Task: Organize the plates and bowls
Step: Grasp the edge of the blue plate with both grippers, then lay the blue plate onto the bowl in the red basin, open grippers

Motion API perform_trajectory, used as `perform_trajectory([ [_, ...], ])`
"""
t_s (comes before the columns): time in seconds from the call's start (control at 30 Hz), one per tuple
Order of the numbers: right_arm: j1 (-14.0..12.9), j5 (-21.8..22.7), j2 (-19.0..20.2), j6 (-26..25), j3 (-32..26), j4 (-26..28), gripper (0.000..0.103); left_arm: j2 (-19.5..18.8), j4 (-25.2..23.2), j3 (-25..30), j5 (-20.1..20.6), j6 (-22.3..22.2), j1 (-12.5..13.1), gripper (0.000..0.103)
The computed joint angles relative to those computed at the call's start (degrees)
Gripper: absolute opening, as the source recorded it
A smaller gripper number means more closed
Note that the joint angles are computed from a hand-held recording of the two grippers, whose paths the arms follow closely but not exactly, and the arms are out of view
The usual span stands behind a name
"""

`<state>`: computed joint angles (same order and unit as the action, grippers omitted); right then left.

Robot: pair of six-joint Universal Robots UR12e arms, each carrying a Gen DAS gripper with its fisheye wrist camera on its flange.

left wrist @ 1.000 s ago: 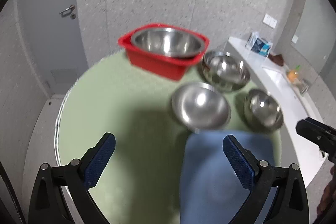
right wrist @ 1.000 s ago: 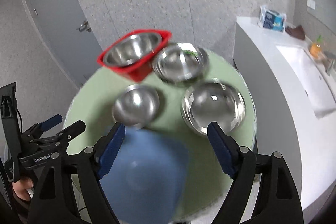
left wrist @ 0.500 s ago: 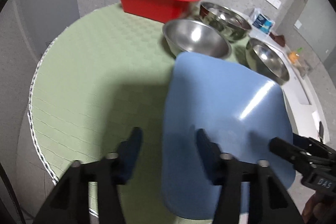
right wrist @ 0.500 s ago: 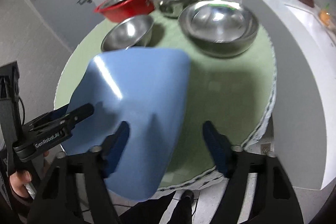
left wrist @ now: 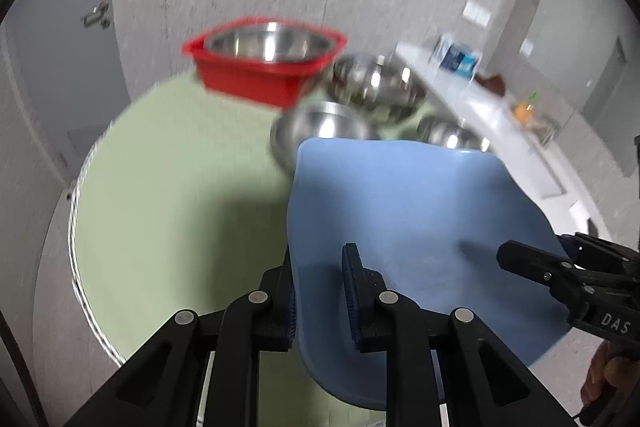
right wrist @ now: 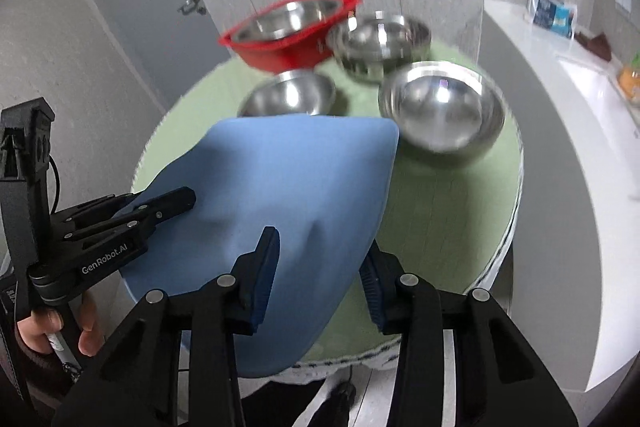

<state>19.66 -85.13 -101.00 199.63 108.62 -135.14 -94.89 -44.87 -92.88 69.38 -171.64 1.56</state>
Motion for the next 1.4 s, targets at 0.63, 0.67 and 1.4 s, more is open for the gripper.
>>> perform_trajectory([
  [0.63,-2.0,-1.9,16.4,-2.6,-20.2,-0.4,0.04,-18.2,-1.8,24.0,-3.4,1.3,1.9,0.016],
  [0.67,-2.0,-2.1,17.3,-2.7,-21.2,0.1,0.04,-19.6,-2.6,25.9,-3.0,1.3,1.7,0.016],
  [1.4,0.1,-11.7,30.7,-5.3,-36.4,13.3,0.041,-43.8,-22.4,62.7,3.2,1.2,-0.6,0.018],
])
